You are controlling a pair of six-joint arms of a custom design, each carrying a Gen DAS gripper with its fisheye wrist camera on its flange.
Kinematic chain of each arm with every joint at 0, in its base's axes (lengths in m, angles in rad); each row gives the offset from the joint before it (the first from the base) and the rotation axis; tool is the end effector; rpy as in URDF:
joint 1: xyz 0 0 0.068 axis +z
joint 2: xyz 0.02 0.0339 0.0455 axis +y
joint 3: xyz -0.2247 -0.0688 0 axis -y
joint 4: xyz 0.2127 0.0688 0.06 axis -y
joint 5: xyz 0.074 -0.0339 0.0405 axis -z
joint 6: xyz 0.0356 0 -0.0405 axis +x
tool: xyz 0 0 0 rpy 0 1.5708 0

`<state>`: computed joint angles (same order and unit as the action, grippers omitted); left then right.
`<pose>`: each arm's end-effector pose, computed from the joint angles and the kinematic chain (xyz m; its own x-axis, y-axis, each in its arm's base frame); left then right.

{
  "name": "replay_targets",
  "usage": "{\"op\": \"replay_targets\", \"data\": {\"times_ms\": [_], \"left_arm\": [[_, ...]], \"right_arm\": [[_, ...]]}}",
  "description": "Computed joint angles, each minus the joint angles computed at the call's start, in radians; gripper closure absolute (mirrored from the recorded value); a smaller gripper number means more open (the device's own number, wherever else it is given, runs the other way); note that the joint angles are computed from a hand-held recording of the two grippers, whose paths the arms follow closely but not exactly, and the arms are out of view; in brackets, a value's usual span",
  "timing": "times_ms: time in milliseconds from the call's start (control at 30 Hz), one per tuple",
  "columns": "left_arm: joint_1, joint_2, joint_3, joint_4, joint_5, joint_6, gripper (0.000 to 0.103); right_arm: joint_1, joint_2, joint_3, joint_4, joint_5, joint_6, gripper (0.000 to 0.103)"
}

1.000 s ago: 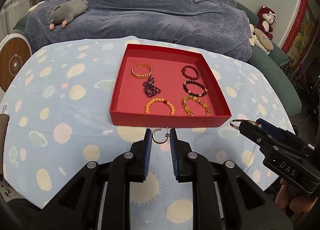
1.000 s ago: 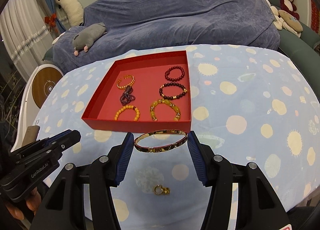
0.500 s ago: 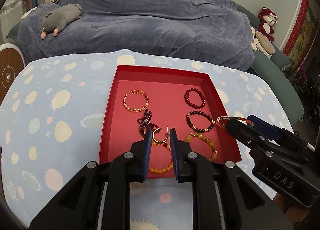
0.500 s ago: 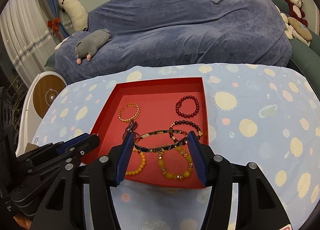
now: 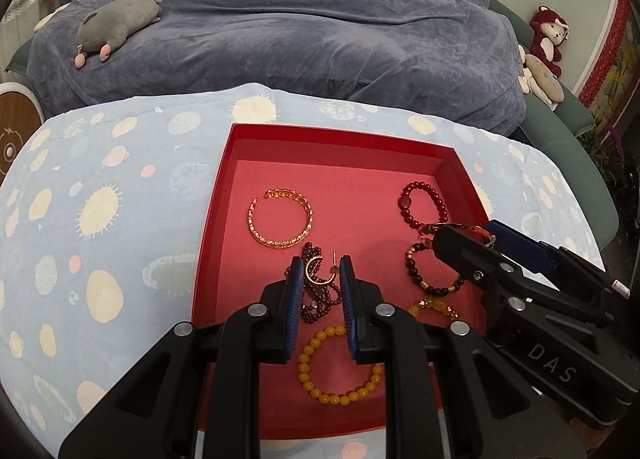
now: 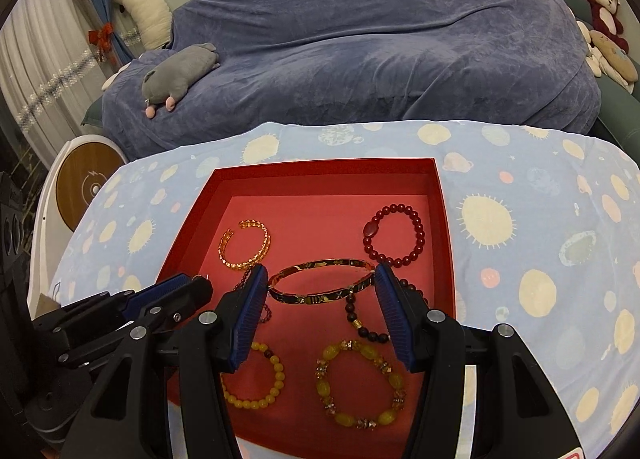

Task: Organize jewelry
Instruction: 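Carry the earring and bangle into the red box and open both grippers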

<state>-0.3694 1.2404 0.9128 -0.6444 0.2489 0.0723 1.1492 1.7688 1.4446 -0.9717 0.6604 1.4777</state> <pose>0.2103 -0.0908 0.2248 -0.7337 0.3591 -0.5769 0.5338 0.8299 -0.1622 0.1479 0.2763 0.2246 -0.6862 0.3914 -0.6131 0.3315 0.9185 0.2154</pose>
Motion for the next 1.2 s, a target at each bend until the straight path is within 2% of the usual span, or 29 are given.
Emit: {"op": "replay_targets", "data": {"times_ms": [333,633,667,833,933,1200], "left_arm": [[0.014,0.104,0.009,0.067,-0.010,0.008,0.085],[0.052,0.115,-0.009,0.085,-0.010,0.012,0.085],[0.056,0.114,-0.013,0.084,-0.012,0.010,0.084],[0.089,0.080,-0.025,0.075,-0.009,-0.005,0.062],[0.099,0.040,-0.035,0.058,-0.006,0.007,0.055],[0.134,-0.118,-0.069,-0.048,0.035,0.044,0.052]], "right_arm": [[-0.078,0.022,-0.045,0.114,-0.051,-0.084,0.049],[-0.101,0.041,-0.067,0.199,-0.115,-0.132,0.048],[-0.099,0.046,-0.062,0.194,-0.115,-0.127,0.048],[-0.079,0.030,-0.068,0.181,-0.109,-0.097,0.048],[-0.053,0.026,-0.045,0.139,-0.092,-0.080,0.048],[0.059,0.027,0.029,-0.010,-0.043,0.043,0.048]]}}
